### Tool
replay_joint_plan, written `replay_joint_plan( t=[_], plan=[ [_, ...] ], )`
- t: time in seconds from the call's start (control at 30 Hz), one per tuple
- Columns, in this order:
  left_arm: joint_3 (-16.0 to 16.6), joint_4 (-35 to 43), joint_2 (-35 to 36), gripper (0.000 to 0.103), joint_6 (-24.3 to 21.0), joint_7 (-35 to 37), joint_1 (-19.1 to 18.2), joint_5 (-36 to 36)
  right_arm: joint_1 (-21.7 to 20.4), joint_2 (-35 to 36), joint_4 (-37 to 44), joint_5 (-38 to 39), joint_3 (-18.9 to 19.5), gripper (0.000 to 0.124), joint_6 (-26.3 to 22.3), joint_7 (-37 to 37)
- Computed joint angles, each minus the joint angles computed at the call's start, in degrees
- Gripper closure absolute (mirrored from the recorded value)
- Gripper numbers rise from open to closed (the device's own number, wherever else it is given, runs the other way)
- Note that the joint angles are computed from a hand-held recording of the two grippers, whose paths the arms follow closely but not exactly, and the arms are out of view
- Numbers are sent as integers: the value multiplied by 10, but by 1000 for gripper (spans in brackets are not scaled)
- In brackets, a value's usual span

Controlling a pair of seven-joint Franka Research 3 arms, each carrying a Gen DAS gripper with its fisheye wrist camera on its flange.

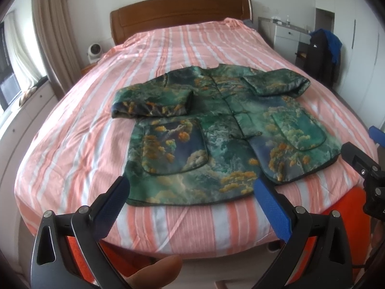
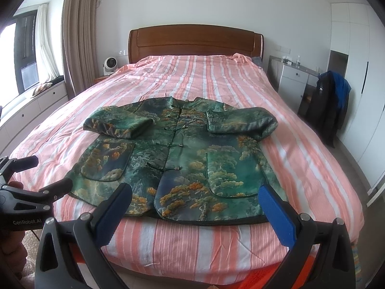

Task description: Fold large clothes

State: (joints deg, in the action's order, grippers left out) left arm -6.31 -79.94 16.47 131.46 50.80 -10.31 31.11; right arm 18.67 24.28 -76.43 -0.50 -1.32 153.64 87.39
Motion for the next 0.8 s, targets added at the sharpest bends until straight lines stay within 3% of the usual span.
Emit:
replay_joint_plan(
  t=[0.8],
  plan=[
    [0, 0, 1, 0, 2, -6, -6, 10, -1, -2, -1, 4, 1, 21, 0, -3]
  ],
)
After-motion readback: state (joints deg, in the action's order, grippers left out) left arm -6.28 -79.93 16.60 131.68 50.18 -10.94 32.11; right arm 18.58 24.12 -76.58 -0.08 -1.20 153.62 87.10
